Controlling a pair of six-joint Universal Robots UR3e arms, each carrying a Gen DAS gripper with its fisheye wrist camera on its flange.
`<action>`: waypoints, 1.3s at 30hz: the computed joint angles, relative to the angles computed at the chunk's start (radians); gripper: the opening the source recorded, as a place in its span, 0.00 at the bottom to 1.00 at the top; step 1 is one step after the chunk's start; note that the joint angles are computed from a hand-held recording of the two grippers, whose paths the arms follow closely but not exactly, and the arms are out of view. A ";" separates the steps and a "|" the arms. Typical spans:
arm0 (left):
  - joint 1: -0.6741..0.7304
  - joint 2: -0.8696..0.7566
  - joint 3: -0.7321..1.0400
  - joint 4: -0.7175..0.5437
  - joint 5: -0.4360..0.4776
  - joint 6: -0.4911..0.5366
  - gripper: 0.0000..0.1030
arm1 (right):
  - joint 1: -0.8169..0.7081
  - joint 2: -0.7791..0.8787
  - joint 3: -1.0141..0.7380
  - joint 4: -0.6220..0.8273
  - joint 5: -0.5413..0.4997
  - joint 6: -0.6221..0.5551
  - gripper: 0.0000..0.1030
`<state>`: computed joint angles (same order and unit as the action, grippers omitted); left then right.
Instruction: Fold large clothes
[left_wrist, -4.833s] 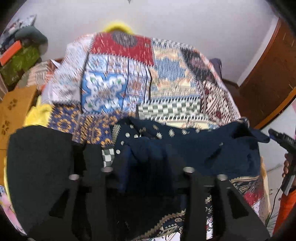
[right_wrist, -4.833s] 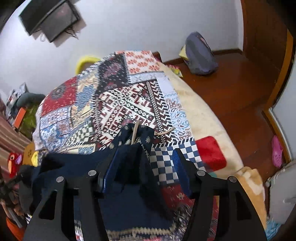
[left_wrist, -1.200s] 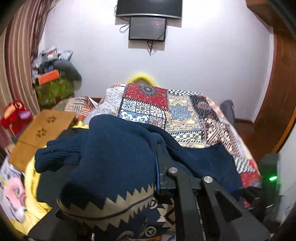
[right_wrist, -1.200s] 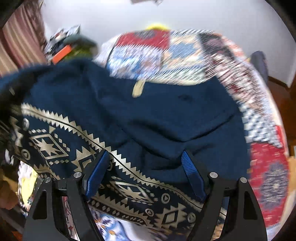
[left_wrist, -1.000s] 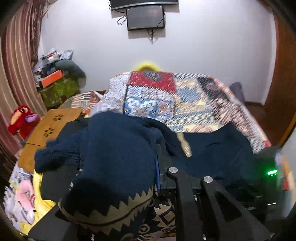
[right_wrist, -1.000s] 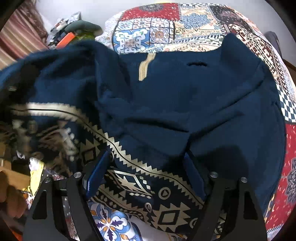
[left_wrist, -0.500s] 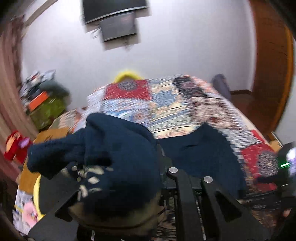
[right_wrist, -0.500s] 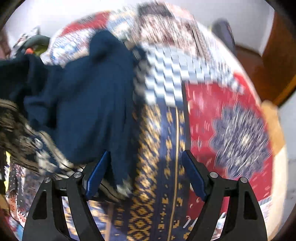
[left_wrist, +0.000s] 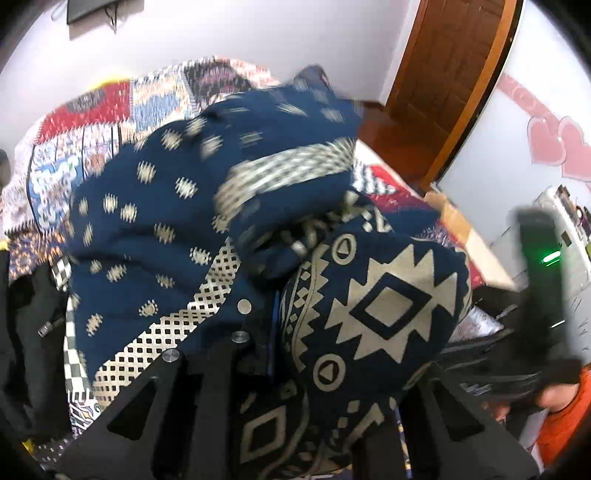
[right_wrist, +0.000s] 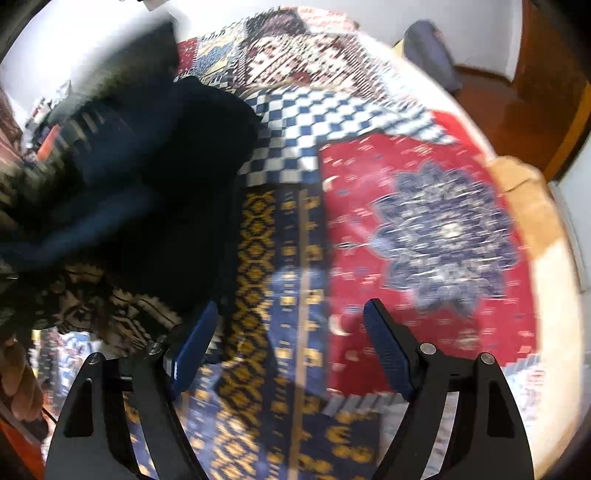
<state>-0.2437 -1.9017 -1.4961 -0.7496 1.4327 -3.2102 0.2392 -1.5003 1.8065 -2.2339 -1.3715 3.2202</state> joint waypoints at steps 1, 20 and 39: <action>-0.001 0.005 -0.011 0.005 0.005 0.008 0.15 | -0.004 -0.023 0.010 0.002 -0.010 -0.014 0.76; -0.007 0.385 -0.219 -0.043 0.082 0.091 0.58 | -0.020 -0.189 -0.088 0.051 -0.003 -0.023 0.76; 0.177 0.348 -0.472 0.129 0.043 0.034 0.73 | 0.112 0.110 -0.090 -0.005 -0.036 -0.018 0.76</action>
